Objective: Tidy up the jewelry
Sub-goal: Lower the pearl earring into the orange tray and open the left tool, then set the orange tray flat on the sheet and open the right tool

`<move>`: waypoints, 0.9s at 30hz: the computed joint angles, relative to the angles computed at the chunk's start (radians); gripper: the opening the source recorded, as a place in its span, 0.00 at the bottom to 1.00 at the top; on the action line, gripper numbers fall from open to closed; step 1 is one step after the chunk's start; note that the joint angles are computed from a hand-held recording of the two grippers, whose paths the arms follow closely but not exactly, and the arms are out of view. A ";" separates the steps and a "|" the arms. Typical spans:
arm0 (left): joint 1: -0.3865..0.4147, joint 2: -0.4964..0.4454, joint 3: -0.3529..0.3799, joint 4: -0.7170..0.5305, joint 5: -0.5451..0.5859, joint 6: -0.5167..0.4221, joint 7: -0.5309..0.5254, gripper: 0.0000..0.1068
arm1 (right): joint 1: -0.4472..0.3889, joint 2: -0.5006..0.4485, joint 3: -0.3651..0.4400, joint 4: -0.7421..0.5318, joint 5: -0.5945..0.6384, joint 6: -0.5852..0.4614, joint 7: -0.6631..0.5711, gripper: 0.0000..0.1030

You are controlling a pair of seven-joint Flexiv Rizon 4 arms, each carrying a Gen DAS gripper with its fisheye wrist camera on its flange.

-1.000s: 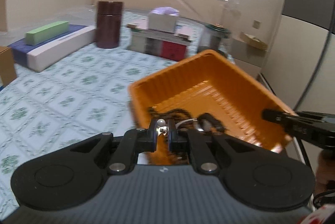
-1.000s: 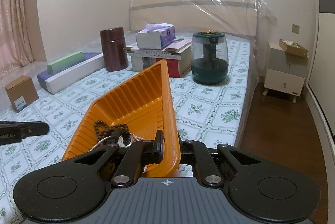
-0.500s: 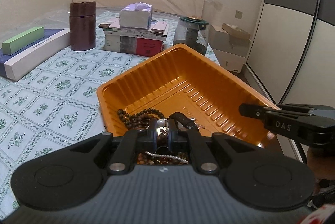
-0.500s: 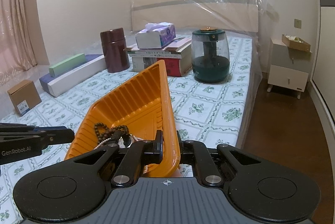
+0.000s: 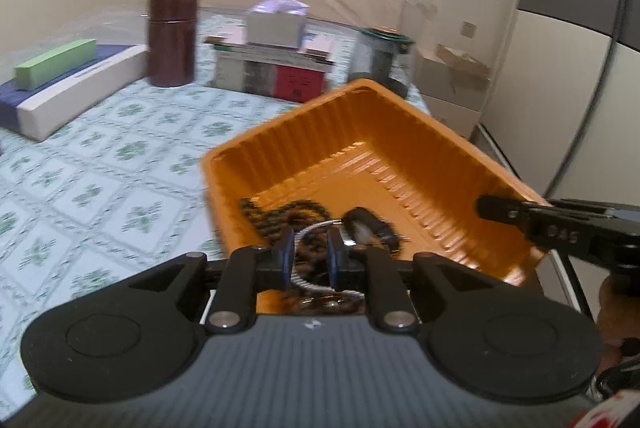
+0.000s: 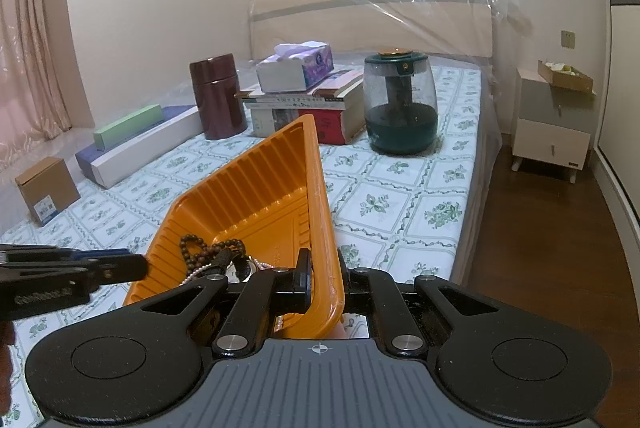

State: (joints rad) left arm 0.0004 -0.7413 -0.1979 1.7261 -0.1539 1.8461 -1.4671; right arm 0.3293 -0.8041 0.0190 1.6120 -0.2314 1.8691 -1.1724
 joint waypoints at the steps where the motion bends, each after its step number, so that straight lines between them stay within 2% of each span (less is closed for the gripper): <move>1: -0.010 0.007 0.019 0.010 -0.010 0.006 -0.008 0.14 | -0.010 -0.003 0.011 -0.003 -0.004 -0.001 0.001 0.08; 6: -0.055 0.045 0.110 0.078 -0.062 0.044 -0.054 0.14 | -0.073 -0.021 0.079 -0.023 -0.039 -0.016 0.007 0.08; 10: -0.076 0.067 0.151 0.123 -0.088 0.057 -0.075 0.15 | -0.177 -0.061 0.198 -0.065 -0.096 -0.037 0.021 0.08; 16: -0.104 0.086 0.186 0.169 -0.116 0.064 -0.092 0.17 | -0.417 -0.194 0.523 -0.186 -0.209 -0.179 -0.009 0.08; 18: -0.108 0.090 0.189 0.182 -0.123 0.066 -0.099 0.17 | -0.478 -0.244 0.628 -0.225 -0.208 -0.242 -0.055 0.08; 20: -0.112 0.096 0.191 0.196 -0.129 0.067 -0.106 0.18 | -0.518 -0.280 0.700 -0.251 -0.192 -0.294 -0.094 0.08; 23: -0.128 0.101 0.209 0.213 -0.140 0.072 -0.112 0.22 | -0.551 -0.309 0.759 -0.262 -0.148 -0.317 -0.133 0.08; 27: -0.168 0.109 0.252 0.236 -0.175 0.081 -0.116 0.31 | -0.569 -0.324 0.795 -0.261 -0.079 -0.310 -0.163 0.08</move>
State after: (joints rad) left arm -0.1678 -0.6323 0.0541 1.9619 -0.3286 1.9271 -1.5827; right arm -0.2398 -1.1281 0.8141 1.3513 -0.3109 1.5592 -1.3356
